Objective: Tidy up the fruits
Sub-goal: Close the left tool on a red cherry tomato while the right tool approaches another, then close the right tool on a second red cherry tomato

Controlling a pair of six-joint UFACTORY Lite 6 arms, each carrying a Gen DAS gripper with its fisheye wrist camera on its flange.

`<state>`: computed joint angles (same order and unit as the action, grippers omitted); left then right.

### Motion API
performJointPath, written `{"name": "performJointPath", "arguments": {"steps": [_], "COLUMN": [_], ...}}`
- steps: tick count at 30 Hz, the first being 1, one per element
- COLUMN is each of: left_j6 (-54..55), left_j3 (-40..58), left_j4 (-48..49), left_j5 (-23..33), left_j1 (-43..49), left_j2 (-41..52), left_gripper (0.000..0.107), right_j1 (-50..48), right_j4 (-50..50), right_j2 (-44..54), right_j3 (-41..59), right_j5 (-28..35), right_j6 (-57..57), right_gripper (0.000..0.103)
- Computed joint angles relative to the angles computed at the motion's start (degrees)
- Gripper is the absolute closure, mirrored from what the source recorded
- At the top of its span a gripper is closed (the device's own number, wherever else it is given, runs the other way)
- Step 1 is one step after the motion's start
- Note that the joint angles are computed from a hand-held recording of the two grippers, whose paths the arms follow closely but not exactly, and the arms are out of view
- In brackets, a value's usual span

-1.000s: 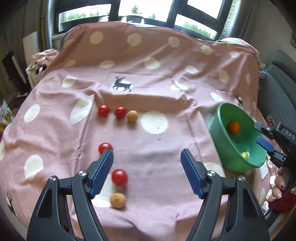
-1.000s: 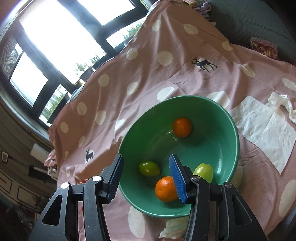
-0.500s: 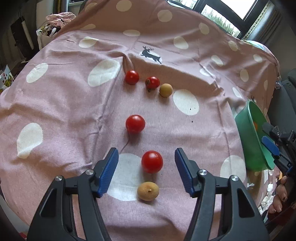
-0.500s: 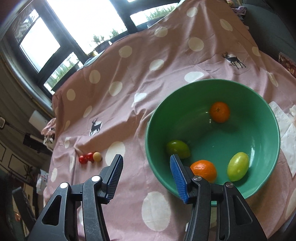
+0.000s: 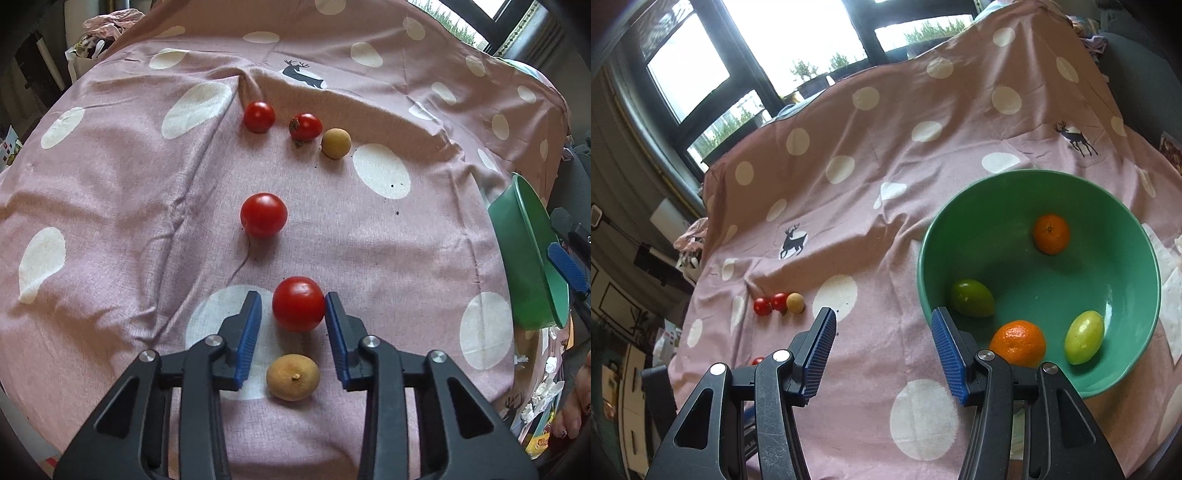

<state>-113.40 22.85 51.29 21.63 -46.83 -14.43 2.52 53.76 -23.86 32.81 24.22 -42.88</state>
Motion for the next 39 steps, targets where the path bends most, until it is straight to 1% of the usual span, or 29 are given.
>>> {"name": "performJointPath", "arguments": {"steps": [1, 4, 7, 9, 11, 13, 16, 17, 21, 22, 24, 25, 28, 31, 34, 37, 39], "left_j6": [-1.4, -2.8, -2.9, -3.0, -2.1, -1.3, -0.2, 0.5, 6.8, 6.9, 5.8, 5.8, 6.9, 6.3, 5.3, 3.2, 1.6], "left_j3": [-0.1, -1.0, -2.9, -4.8, -7.4, -9.5, -11.4, -12.1, -14.9, -15.0, -14.9, -14.9, -15.3, -15.0, -14.8, -14.5, -14.3], "left_j4": [1.1, 1.6, 0.9, 0.2, -1.5, -3.2, -5.3, -6.0, -10.7, -10.8, -10.1, -10.0, -10.5, -9.9, -9.2, -7.5, -6.5], "left_j5": [0.3, -0.1, 0.7, 3.4, 7.1, 12.7, 20.2, 21.5, 21.4, 22.1, 23.9, 23.9, 22.8, 23.0, 23.1, 24.0, 25.0], "left_j1": [-0.2, 0.3, 0.5, -0.1, -0.5, -1.4, -1.7, -1.1, 4.4, 4.6, 3.7, 3.7, 4.6, 4.4, 3.4, 1.3, -0.3], "left_j2": [0.1, -1.2, -6.0, -11.8, -19.7, -27.3, -35.2, -37.4, -45.0, -45.6, -46.3, -46.5, -47.3, -46.3, -46.0, -45.4, -45.2], "left_gripper": [0.079, 0.08, 0.08, 0.08, 0.08, 0.08, 0.08, 0.08, 0.08, 0.08, 0.08, 0.08, 0.08, 0.08, 0.08, 0.08, 0.08], "right_j1": [0.4, 2.1, 4.7, 6.3, 8.2, 11.3, 17.7, 19.7, 26.6, 28.1, 30.8, 32.3, 35.5, 36.5, 37.4, 37.1, 37.1], "right_j4": [0.3, 0.1, -0.9, 0.0, 2.1, 3.7, 4.3, 4.8, 8.2, 8.2, 6.4, 3.1, -4.9, -4.4, -8.8, -8.3, -7.8], "right_j2": [0.1, 0.7, 0.7, 1.1, 1.8, 3.7, 9.6, 11.9, 22.6, 25.4, 30.3, 32.8, 36.8, 39.5, 40.5, 41.3, 40.5], "right_j3": [0.0, 0.3, 0.3, 0.6, 0.9, 2.0, 5.1, 6.5, 12.5, 14.2, 17.6, 19.7, 23.0, 24.5, 24.7, 25.0, 24.1], "right_j5": [0.2, -0.1, -0.9, -0.4, 0.3, 0.5, -0.4, -0.5, -0.6, -0.5, -1.0, -2.1, -5.1, -5.0, -6.1, -6.4, -7.2], "right_j6": [-0.2, 0.3, 1.8, 1.1, -0.8, -2.0, -1.7, -1.9, -4.7, -4.8, -3.0, 0.5, 8.5, 7.7, 12.1, 11.7, 11.3], "right_gripper": [0.049, 0.049, 0.049, 0.049, 0.049, 0.049, 0.049, 0.049, 0.049, 0.049, 0.054, 0.059, 0.06, 0.065, 0.068, 0.072, 0.072]}}
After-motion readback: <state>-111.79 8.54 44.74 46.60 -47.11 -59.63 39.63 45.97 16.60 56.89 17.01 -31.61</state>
